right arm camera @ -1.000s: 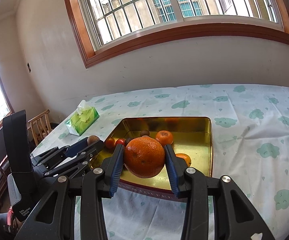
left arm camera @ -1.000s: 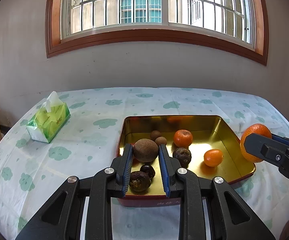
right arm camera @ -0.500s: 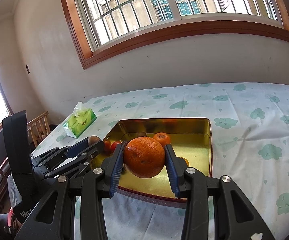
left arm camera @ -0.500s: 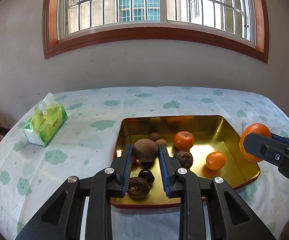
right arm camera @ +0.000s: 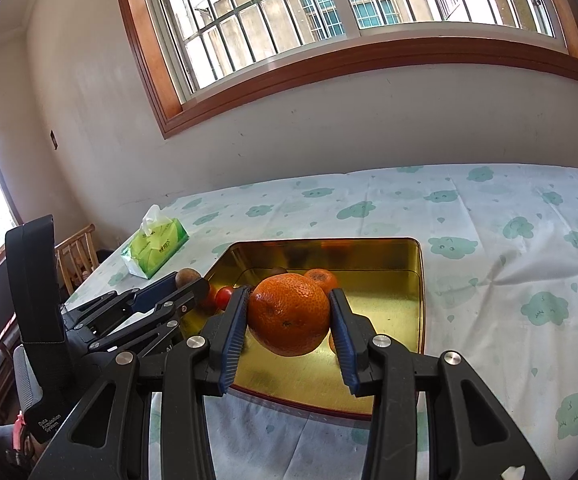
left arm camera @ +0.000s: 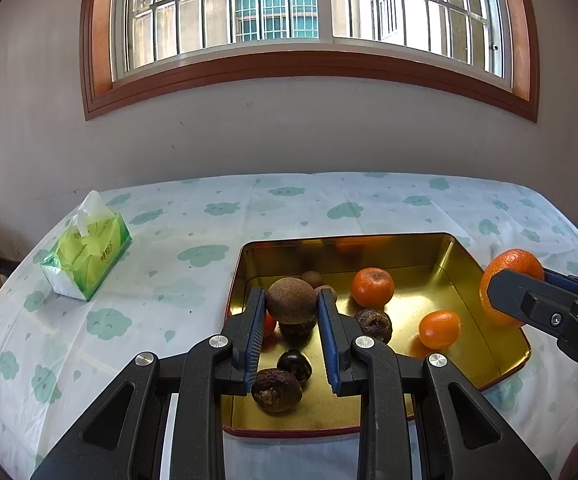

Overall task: Organize fruits
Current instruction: 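Lower the brown fruit with the left gripper while the right gripper lowers the mandarin into the tin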

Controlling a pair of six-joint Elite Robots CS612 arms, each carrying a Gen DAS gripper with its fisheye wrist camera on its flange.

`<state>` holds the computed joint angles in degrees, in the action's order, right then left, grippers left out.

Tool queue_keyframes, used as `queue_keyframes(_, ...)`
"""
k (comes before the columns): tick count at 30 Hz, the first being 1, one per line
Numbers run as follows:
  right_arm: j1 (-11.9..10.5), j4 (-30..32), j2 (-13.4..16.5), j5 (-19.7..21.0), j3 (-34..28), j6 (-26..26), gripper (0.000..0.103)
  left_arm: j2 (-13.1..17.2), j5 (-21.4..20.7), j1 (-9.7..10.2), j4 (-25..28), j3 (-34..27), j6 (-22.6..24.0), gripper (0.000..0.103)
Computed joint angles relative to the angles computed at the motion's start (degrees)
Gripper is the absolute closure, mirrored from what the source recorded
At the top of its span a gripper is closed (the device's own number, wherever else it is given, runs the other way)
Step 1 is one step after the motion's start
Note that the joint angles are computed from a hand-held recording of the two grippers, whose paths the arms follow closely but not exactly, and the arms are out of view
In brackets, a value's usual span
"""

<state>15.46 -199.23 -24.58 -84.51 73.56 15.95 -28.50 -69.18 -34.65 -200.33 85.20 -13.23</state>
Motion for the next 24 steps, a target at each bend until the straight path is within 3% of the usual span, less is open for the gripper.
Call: queue_keyframes(24,-0.1,1.0,1.1,0.3,-1.8,0.2,0.065,1.2,-0.2,0.36,1.8,-2.1,0.3,0.076)
